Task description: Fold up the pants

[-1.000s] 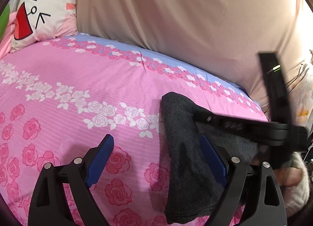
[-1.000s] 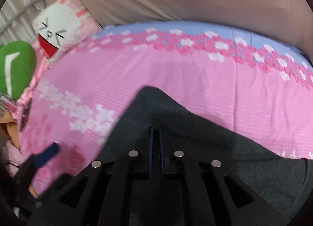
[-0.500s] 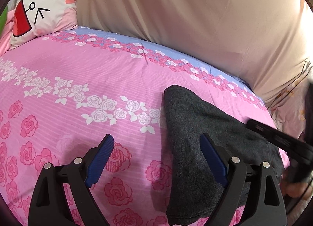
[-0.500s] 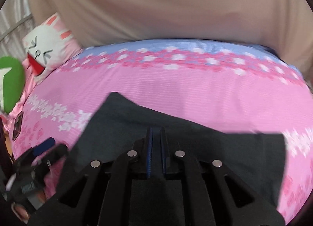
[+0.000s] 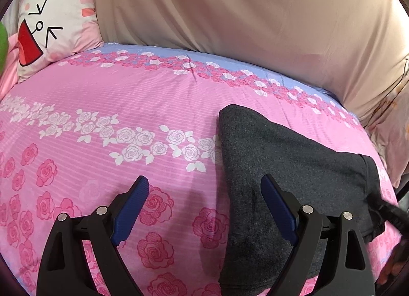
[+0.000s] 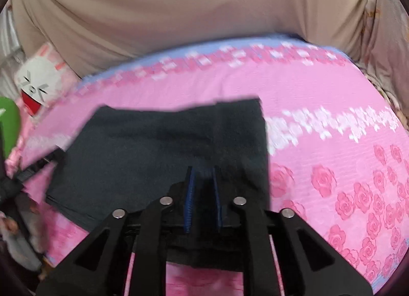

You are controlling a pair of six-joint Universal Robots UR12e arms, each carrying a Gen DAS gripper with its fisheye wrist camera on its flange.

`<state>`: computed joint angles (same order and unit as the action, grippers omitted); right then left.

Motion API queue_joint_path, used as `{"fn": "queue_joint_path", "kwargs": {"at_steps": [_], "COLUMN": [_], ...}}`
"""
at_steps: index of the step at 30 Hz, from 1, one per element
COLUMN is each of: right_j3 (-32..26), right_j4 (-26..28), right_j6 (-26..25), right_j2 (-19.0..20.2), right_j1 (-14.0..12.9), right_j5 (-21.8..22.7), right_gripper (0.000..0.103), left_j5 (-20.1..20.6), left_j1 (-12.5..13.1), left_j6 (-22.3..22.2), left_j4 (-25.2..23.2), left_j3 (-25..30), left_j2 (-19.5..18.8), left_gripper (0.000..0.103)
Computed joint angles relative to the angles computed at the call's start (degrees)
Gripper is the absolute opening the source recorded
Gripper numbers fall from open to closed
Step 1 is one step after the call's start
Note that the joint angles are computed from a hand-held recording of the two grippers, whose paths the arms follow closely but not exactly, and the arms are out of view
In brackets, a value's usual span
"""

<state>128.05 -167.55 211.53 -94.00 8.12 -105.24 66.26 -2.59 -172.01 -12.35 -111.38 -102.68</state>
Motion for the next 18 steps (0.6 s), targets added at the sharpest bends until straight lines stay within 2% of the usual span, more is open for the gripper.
{"fn": "queue_joint_path", "kwargs": {"at_steps": [2,3,4,5,8,11,12,15,17,18], "right_j3": [1.37,2.07,2.39,2.72,4.10,5.87,6.41,8.10,8.85,9.15], "right_j4": [-2.45,-3.48,-3.73,-3.72,-2.86,-4.07,-4.38,-6.85,-7.08,-6.46], "right_j6": [2.19,3.13,3.45,3.55,4.33,6.23,6.77,7.90,8.22,8.17], "right_j2": [-1.58,-2.70,-3.33,-3.84,-5.42,-6.06,-6.34,-7.81,-9.10,-9.89], "right_j1": [-0.34,-0.05,0.21,0.36,-0.09,-2.04,-2.72,-4.85,-5.18,-4.89], "right_j5": [1.97,1.52,0.71,0.15,1.44,6.33,7.63,12.15,11.95,10.58], "right_gripper": [0.013,0.014,0.020,0.030,0.041,0.045,0.047,0.048,0.048,0.048], "left_j5": [-0.03,-0.40,-2.22,-4.19,-10.51,-12.87,-13.43,-14.64,-14.22,-13.58], "left_j1": [0.04,0.10,0.59,1.14,2.90,3.23,2.97,0.72,-2.04,-3.11], "left_j6": [0.03,-0.04,-0.11,-0.21,0.02,1.02,2.22,10.36,17.64,19.77], "left_j4": [0.01,0.10,0.32,0.50,-1.31,-0.80,-0.61,-2.66,-4.17,-4.16], "left_j3": [0.00,0.01,-0.17,-0.41,-1.46,-3.59,-4.16,-5.05,-5.35,-5.52], "left_j2": [-0.02,-0.05,0.01,0.12,1.07,2.93,3.58,5.80,6.82,6.95], "left_gripper": [0.087,0.087,0.087,0.087,0.087,0.087,0.087,0.087,0.087,0.087]}}
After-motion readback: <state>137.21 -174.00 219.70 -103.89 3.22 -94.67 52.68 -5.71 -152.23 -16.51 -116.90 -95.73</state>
